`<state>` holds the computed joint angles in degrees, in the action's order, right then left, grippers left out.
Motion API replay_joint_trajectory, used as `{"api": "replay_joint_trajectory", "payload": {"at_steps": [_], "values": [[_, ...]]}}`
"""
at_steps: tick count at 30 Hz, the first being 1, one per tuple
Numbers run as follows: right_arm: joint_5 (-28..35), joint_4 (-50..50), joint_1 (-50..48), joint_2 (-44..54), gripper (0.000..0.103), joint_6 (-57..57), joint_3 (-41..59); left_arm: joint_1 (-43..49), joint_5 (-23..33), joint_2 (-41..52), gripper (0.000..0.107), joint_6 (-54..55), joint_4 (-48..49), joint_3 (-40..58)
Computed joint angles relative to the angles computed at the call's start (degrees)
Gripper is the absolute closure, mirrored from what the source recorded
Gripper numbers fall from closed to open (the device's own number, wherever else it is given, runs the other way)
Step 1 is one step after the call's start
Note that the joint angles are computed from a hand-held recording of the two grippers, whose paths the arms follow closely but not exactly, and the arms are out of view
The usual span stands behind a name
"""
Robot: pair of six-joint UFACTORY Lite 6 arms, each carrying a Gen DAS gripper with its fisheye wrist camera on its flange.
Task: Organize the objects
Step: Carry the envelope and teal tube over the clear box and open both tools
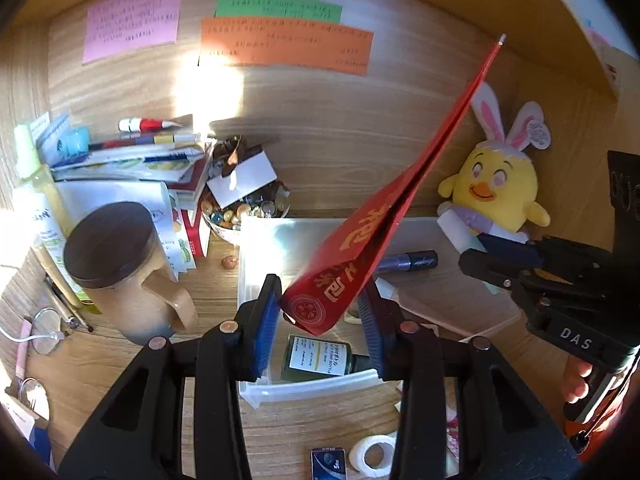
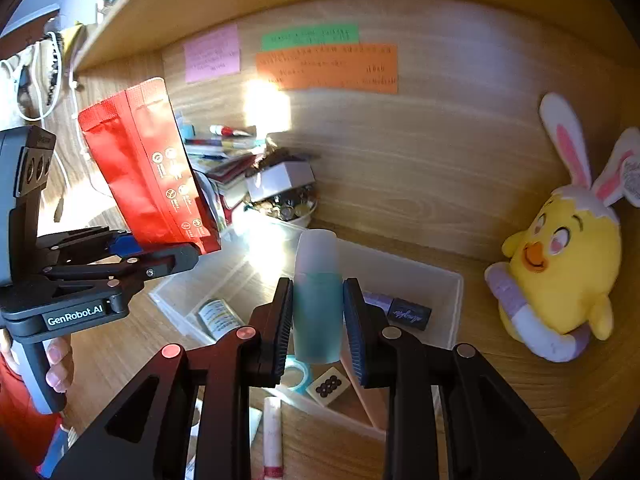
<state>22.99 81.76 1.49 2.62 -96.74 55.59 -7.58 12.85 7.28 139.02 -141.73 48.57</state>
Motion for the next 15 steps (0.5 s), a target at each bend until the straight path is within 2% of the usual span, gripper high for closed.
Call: {"api": "replay_joint_trajectory", "payload": {"at_steps": [5,9,13,15], "values": [[0.15,-1.88,-0.16,8.20,0.080,2.50,4.78,0.23,-0.56,5.88,0.068,-4.12,4.55,4.08],[0.11,-5.61,-0.42,13.60,0.080,6.08,8.15,-0.22,-1.45,10.41,0.068,-3.13,3.66,7.30],[-0.65,-9.14,-0.41,17.05,0.080,9.38,10.44,-0.04,-0.97,14.44,0.068,-10.55,11.04,10.47],[-0.98,-10.14,-0.24,17.95,0.080,10.23,10.84,-0.41,-1.34,15.77,0.068,-11.05,11.76,11.51]]}}
